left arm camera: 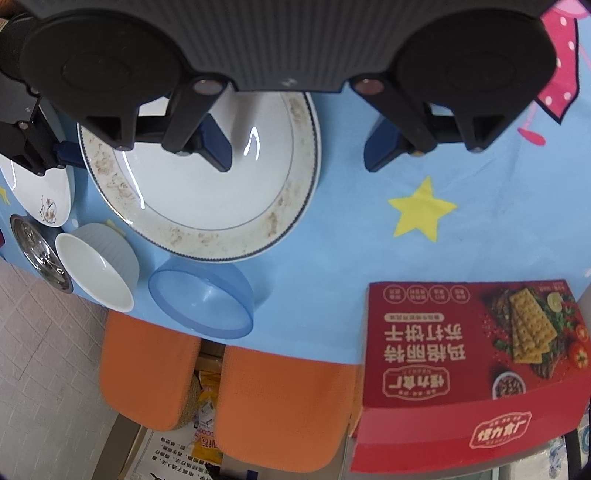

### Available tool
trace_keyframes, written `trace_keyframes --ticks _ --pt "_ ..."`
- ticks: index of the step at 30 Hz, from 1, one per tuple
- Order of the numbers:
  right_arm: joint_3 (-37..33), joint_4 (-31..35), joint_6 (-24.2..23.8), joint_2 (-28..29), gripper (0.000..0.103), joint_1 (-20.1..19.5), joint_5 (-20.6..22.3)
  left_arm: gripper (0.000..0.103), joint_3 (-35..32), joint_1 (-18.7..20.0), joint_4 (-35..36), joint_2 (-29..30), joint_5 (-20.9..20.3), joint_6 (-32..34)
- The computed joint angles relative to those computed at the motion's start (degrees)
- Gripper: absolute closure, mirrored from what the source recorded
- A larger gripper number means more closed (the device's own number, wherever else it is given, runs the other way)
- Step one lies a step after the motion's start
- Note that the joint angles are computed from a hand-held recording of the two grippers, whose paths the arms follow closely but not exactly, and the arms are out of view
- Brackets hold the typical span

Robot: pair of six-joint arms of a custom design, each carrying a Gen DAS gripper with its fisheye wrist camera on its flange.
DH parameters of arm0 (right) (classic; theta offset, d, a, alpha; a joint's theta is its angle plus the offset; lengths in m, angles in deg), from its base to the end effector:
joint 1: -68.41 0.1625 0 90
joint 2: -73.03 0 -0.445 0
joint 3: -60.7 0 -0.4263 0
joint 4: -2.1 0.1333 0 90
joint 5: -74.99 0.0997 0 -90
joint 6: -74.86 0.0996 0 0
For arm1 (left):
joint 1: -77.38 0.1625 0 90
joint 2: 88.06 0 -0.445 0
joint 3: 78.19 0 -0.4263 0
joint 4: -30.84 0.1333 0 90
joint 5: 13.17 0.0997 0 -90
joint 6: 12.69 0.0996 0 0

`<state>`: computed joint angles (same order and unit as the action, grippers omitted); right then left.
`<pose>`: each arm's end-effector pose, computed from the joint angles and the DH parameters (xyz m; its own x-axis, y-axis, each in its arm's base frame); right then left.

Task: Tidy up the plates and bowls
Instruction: 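Grasp the rim of the gold-rimmed white plate with the left gripper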

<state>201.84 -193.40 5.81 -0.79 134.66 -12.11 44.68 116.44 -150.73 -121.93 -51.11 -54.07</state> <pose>-0.0458 -0.4477 0.1800 -0.6270 -0.5384 0.5631 -0.7523 0.6062 -0.2582 -0.2387 -0.4665 -0.0724 -0.8241 -0.0746 -0.5615 0.3078 0.7732 -0.5545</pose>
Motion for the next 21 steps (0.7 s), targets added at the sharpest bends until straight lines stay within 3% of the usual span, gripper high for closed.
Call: trace_keyframes --ticks 7,10,11,17,21 --pt "0.3 -1.4 0.5 0.8 0.012 0.1 0.7 0.033 -1.5 -0.5 2.0 1.8 2.8 0.7" --pt "0.3 -1.5 0.5 0.9 0.012 0.1 0.7 0.044 -1.5 -0.6 -0.8 2.6 2.3 2.9" --pt "0.3 -1.8 0.6 1.0 0.012 0.3 0.5 0.055 -1.6 -0.7 -2.4 2.8 1.2 4.4" --pt "0.9 -1.8 4.2 0.3 0.012 1.7 -2.2 0.056 -3.0 -1.1 2.8 2.5 2.3 0.1" --pt "2.4 -3.6 4.7 -0.9 0.012 1.4 -0.1 0.057 -2.7 -2.0 3.9 2.0 3.0 -0.4"
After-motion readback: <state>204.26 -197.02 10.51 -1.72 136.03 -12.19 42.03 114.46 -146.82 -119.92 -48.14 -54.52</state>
